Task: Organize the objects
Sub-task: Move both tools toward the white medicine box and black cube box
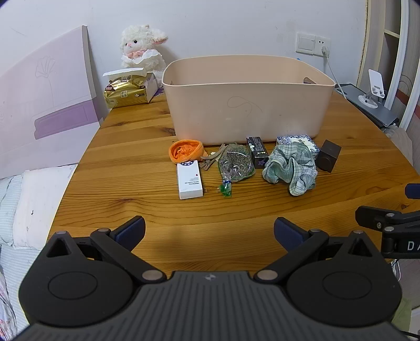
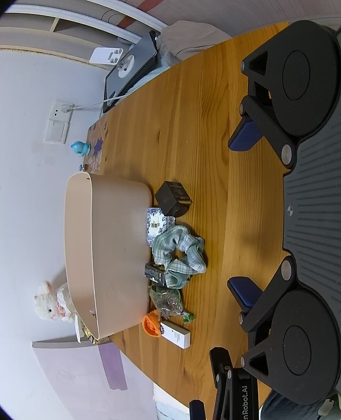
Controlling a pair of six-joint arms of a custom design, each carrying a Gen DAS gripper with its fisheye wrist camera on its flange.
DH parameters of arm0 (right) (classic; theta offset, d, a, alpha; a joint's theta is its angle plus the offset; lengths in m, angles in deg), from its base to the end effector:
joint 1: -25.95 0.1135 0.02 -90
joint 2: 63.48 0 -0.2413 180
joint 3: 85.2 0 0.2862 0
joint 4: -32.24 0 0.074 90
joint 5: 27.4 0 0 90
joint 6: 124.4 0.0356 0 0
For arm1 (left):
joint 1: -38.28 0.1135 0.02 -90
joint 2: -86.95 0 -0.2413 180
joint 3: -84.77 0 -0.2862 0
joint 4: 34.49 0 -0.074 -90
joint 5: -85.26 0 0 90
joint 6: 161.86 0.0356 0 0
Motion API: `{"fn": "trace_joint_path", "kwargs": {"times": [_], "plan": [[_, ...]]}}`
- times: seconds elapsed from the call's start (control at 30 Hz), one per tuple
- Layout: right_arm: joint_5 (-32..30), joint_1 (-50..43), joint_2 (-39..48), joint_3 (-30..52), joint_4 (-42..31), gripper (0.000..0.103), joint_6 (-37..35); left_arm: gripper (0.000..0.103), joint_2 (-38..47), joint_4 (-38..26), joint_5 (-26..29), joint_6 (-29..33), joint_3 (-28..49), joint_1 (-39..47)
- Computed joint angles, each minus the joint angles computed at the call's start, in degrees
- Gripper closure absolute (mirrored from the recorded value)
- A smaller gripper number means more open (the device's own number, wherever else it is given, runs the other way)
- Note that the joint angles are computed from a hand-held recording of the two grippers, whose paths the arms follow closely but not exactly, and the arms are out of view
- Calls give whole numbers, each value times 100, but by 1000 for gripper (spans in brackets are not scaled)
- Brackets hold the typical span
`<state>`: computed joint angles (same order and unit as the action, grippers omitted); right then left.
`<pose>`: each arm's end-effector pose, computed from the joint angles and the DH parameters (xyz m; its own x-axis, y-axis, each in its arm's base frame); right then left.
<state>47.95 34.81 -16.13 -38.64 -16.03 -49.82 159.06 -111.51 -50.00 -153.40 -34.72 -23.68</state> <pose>0.2098 0.0418 0.2051 -0.6364 -0.3596 -0.6825 -0.5000 0.8660 0.0099 0.1298 -0.1899 0.1866 -0.6757 -0.2124 -0.7059 -0.3746 0.9237 0.0806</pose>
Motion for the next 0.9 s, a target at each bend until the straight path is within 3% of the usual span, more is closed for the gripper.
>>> {"fn": "trace_joint_path", "kwargs": {"times": [0.9], "plan": [[-53,-89,345,120,236,0,13,0,-122,273,0,280,-108,189]]}}
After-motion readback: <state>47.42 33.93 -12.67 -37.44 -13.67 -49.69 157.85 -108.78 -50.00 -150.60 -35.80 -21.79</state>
